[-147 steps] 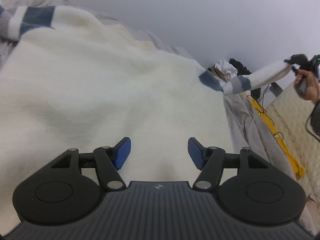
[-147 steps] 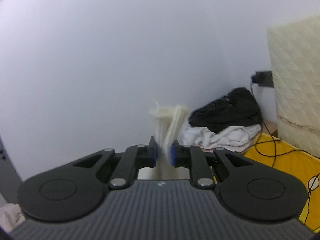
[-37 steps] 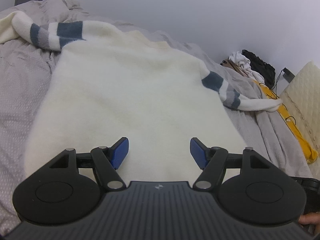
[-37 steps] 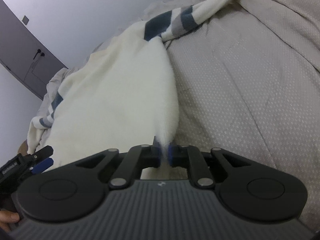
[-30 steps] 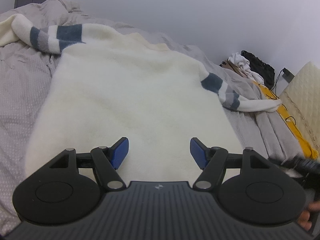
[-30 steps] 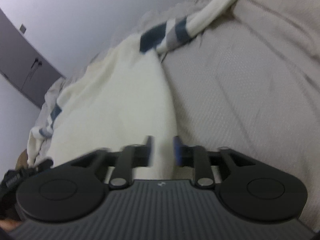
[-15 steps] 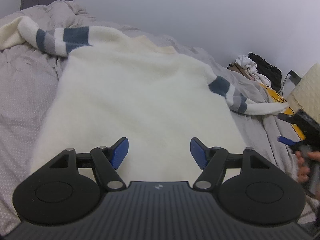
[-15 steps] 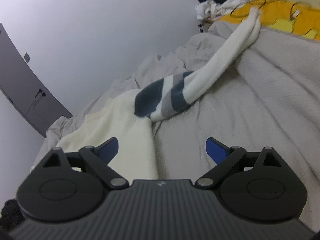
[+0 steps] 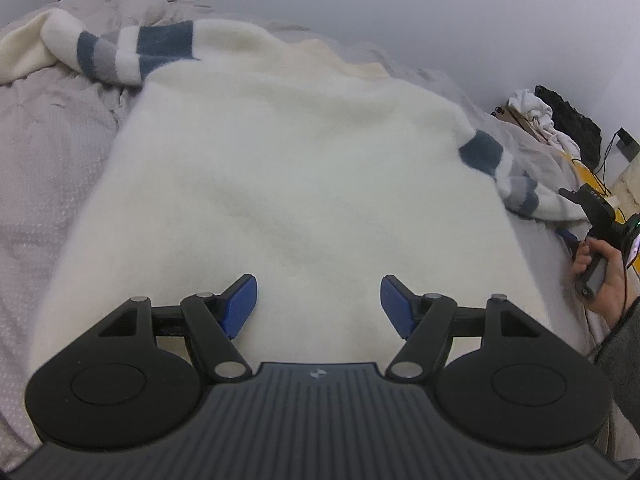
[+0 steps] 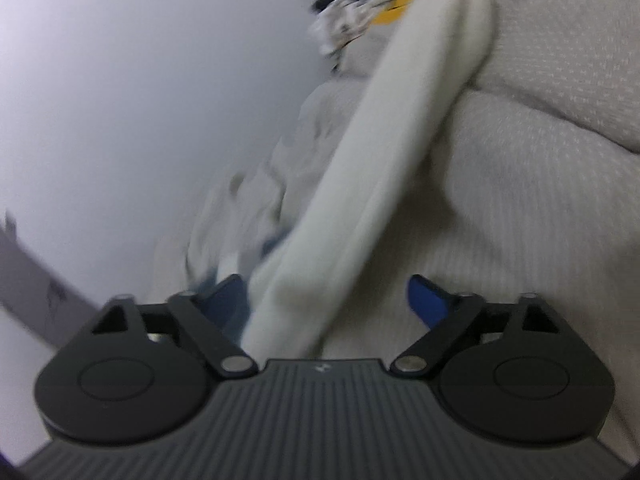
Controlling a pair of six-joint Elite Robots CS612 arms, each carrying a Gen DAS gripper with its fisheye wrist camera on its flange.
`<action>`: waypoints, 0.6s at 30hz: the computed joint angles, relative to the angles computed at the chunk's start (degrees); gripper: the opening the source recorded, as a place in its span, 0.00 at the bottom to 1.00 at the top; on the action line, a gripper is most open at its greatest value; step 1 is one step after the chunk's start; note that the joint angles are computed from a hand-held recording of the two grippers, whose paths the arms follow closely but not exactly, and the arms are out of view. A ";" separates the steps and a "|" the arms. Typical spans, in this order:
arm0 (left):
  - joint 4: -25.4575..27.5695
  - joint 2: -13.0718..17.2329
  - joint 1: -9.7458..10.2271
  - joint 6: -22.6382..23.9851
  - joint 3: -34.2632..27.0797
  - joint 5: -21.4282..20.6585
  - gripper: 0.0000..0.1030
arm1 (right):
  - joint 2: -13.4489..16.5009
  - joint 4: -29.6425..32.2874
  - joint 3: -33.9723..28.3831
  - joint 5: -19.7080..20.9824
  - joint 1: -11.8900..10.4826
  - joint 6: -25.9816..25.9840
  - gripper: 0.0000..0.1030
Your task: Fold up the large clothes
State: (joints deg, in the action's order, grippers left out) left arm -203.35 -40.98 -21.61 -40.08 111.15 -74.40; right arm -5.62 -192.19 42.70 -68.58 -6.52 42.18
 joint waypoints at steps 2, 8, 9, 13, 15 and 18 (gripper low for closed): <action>0.58 0.26 0.26 -0.84 -0.62 -0.55 0.71 | 2.35 1.69 -4.77 -1.85 -0.28 1.38 0.79; 3.66 0.92 0.65 -2.12 -2.53 -0.65 0.71 | 9.02 4.15 -17.34 -5.64 -0.70 5.39 0.59; 3.99 0.97 0.68 -2.22 -2.78 -0.61 0.71 | 9.50 4.33 -18.36 -6.34 -0.56 4.95 0.44; 4.63 1.08 0.80 -2.49 -3.34 -0.66 0.71 | 8.93 3.06 -17.86 -8.50 -0.13 1.74 0.28; 4.38 1.06 0.73 -2.63 -3.24 -0.64 0.71 | 7.63 0.95 -15.73 -9.01 0.08 -0.11 0.27; 3.54 0.92 0.73 -2.70 -2.91 -0.11 0.71 | 5.72 -2.26 -13.83 -10.20 0.70 -7.49 0.26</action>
State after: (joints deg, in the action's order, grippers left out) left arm -199.80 -40.05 -20.88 -42.77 108.23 -74.52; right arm 0.10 -194.45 28.87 -78.78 -5.82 34.68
